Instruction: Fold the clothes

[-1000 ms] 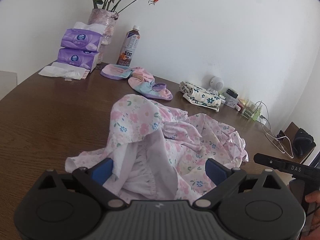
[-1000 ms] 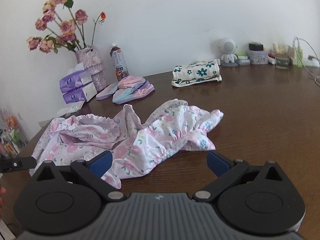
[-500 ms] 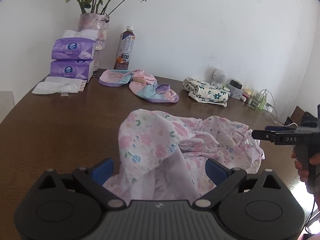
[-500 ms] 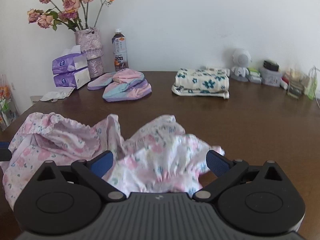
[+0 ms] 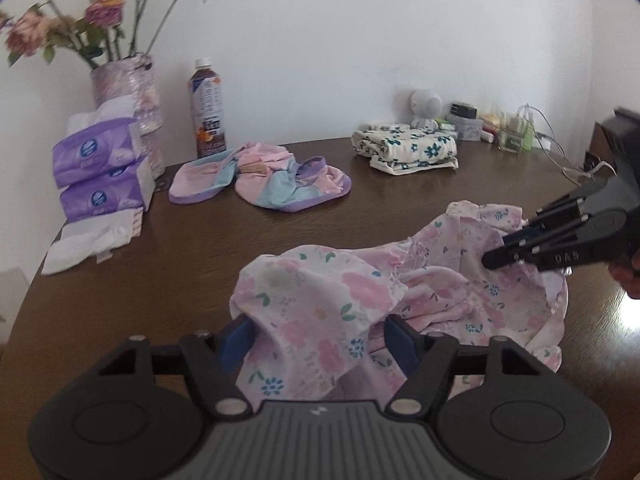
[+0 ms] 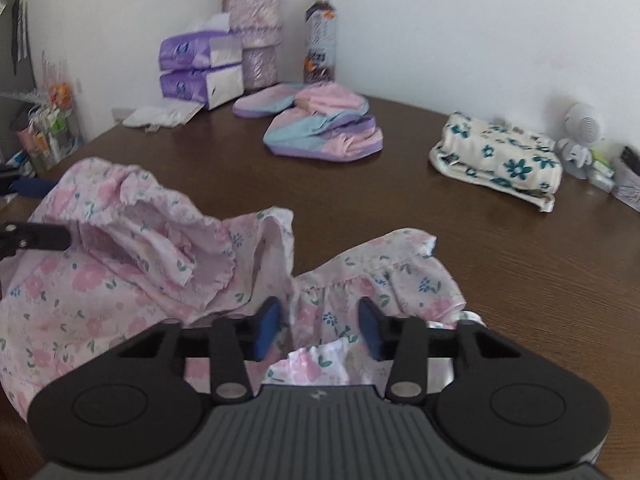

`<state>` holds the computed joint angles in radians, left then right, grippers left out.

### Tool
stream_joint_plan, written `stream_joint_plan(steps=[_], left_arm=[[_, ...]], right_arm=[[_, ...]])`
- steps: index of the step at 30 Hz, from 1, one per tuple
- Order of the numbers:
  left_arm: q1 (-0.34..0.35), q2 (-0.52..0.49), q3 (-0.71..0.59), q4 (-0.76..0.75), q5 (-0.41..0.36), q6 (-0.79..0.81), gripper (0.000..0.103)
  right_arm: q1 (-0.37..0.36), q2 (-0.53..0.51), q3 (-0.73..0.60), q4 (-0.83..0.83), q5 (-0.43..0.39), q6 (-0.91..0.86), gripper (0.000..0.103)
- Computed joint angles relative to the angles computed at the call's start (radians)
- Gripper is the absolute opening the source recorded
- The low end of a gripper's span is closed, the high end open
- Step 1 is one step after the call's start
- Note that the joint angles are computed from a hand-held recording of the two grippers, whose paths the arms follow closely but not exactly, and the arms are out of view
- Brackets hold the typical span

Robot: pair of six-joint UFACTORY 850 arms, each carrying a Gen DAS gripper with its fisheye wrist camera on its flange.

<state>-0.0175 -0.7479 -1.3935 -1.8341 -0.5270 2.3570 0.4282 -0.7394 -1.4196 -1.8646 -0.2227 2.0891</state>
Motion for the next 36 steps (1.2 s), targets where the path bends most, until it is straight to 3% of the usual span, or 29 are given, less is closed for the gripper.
stream_joint_plan(steps=[1,3,4,7,12,16,22,26,30,31,33,36], left_arm=[[0.001,-0.005,-0.009,0.008,0.000,-0.016,0.049],[0.003,-0.016,-0.026,0.024,-0.001,-0.046,0.020],[0.005,-0.018,-0.031,0.026,-0.006,-0.054,0.015],[0.007,-0.015,-0.032,-0.016,-0.009,-0.012,0.012],[0.019,-0.022,-0.067,-0.004,-0.016,-0.117,0.012],[0.029,-0.055,-0.132,0.046,0.020,-0.271,0.012],[0.038,-0.128,-0.234,0.198,0.060,-0.495,0.010],[0.039,-0.157,-0.269,0.228,0.082,-0.535,0.010],[0.036,-0.161,-0.273,0.231,0.097,-0.524,0.016],[0.034,-0.160,-0.272,0.234,0.104,-0.521,0.021],[0.031,-0.149,-0.260,0.236,0.122,-0.507,0.052],[0.031,-0.106,-0.203,0.138,0.126,-0.349,0.057]], right_arm=[[-0.003,-0.001,-0.002,-0.016,0.012,0.008,0.015],[-0.008,0.003,0.000,-0.089,0.022,0.070,0.001],[-0.010,0.008,0.005,-0.144,0.017,0.123,0.001],[-0.018,0.030,0.026,-0.274,-0.003,0.247,0.000],[-0.029,0.061,0.036,-0.268,-0.050,0.196,0.000],[-0.043,0.049,-0.010,-0.182,-0.093,0.065,0.000],[-0.079,-0.056,-0.159,0.086,-0.067,-0.185,0.000],[-0.095,-0.103,-0.202,0.100,-0.040,-0.162,0.000],[-0.108,-0.140,-0.233,0.161,-0.020,-0.190,0.000],[-0.111,-0.150,-0.241,0.178,-0.015,-0.199,0.000],[-0.118,-0.163,-0.250,0.194,-0.001,-0.198,0.000],[-0.129,-0.172,-0.255,0.261,0.030,-0.236,0.008]])
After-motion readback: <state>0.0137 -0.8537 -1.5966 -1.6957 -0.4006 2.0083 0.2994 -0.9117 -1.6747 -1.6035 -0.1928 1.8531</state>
